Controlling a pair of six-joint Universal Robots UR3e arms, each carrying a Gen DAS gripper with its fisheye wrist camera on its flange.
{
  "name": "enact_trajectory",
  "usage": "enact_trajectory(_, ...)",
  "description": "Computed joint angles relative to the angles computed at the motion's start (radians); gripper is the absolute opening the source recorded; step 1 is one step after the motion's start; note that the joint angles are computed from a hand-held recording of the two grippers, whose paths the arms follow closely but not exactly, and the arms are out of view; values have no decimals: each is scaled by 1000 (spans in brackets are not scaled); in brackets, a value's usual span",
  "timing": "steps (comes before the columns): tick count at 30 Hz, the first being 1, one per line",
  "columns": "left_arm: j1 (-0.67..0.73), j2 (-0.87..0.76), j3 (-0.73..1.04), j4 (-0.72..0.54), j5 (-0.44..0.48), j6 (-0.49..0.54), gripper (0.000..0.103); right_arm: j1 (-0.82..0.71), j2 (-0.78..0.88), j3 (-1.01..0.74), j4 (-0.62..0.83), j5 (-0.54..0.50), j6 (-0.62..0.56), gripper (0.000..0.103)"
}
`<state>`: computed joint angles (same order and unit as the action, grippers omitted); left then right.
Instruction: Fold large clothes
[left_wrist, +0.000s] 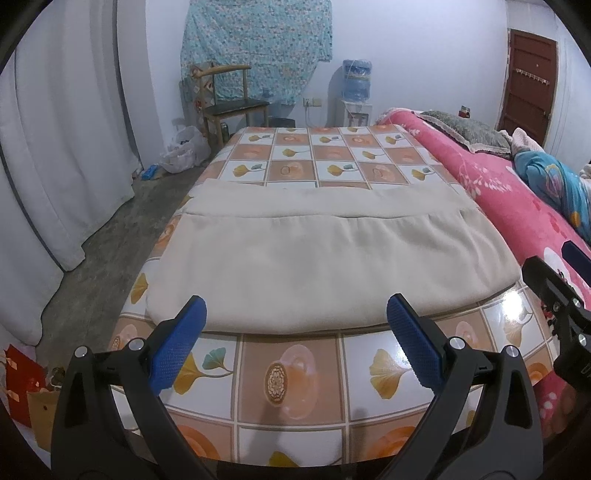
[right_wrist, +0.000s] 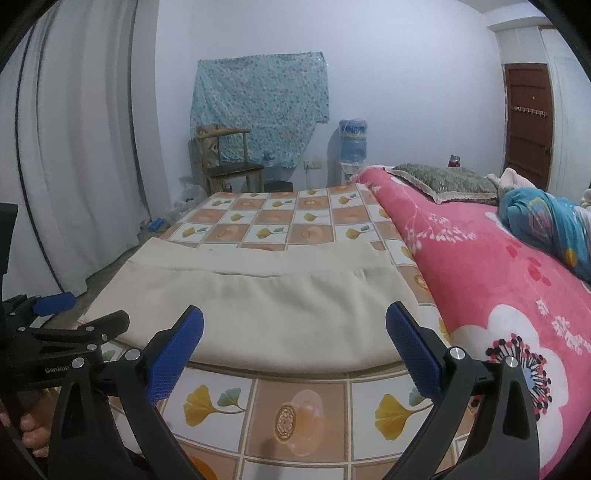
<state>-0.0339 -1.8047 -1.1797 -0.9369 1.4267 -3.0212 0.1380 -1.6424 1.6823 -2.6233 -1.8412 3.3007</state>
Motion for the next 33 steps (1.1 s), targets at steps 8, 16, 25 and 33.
enact_trajectory(8,-1,1,-4,6,3,0,95,-17,-8,3,9,19,-2,96)
enact_trajectory(16,3,-1,-1,-8,1,-2,95,-20,-6,1,20,29,-4,96)
enact_trajectory(25,9,-8,11,-30,1,0,95,-29,-6,5,33,42,-4,96)
enact_trajectory(33,3,-22,33,-55,13,-2,95,-37,-6,-2,73,57,2,96)
